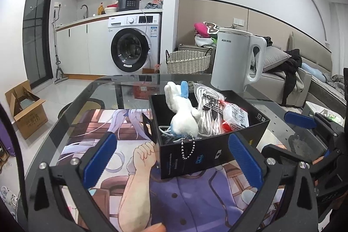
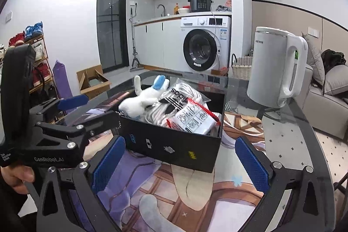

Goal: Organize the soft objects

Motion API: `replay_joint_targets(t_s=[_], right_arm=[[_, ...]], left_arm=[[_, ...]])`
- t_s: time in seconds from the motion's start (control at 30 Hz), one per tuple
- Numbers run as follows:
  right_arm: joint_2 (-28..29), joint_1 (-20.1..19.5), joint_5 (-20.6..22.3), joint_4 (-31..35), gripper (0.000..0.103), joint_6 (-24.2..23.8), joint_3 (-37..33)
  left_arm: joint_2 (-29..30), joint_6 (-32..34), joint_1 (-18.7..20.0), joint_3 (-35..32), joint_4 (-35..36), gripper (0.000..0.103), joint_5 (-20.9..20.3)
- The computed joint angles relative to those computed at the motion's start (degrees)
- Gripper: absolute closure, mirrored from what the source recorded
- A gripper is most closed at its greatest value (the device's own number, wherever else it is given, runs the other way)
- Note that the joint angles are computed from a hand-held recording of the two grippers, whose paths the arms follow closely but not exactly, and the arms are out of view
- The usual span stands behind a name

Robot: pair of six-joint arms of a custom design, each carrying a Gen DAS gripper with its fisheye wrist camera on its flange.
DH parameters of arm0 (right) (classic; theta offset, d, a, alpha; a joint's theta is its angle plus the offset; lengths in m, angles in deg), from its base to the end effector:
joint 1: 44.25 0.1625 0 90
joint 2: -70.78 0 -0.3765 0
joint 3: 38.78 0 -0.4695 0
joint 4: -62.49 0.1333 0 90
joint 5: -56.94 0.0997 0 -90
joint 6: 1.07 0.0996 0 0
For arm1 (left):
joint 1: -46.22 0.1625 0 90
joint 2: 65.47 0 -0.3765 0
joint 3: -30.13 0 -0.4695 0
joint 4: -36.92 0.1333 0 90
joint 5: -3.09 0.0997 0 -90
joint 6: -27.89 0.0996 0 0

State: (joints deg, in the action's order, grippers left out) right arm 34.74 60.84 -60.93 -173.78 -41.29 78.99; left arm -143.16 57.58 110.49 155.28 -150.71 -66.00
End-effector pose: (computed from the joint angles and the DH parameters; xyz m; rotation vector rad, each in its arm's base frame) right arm 0.2124 -0.4547 -0.0284 0.7048 -2.0761 1.2180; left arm -0.0793 -0.5535 0.2014 0.9785 2.3309 -1.1622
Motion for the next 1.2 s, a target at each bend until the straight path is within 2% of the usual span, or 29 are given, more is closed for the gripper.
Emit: replay_joint_targets(t_s=[0.23, 0.4, 1.2], right_arm=[[0.5, 0.2, -1.7, 0.8, 0.001, 0.4, -0.8], [1.7, 0.9, -2.3, -0.1, 0.001, -1.8, -1.7], [1.6, 0.6, -1.6, -0.4, 0.001, -2.4, -1.4]], left_arm=[[-0.2, -1.1, 0.8, -0.4, -0.2, 0.000, -0.9], [-0.1, -1.0, 0.9, -0.4, -0.6, 0.000, -1.2], [0.0, -0.9, 0.5, -0.1, -1.3, 0.000, -0.5]])
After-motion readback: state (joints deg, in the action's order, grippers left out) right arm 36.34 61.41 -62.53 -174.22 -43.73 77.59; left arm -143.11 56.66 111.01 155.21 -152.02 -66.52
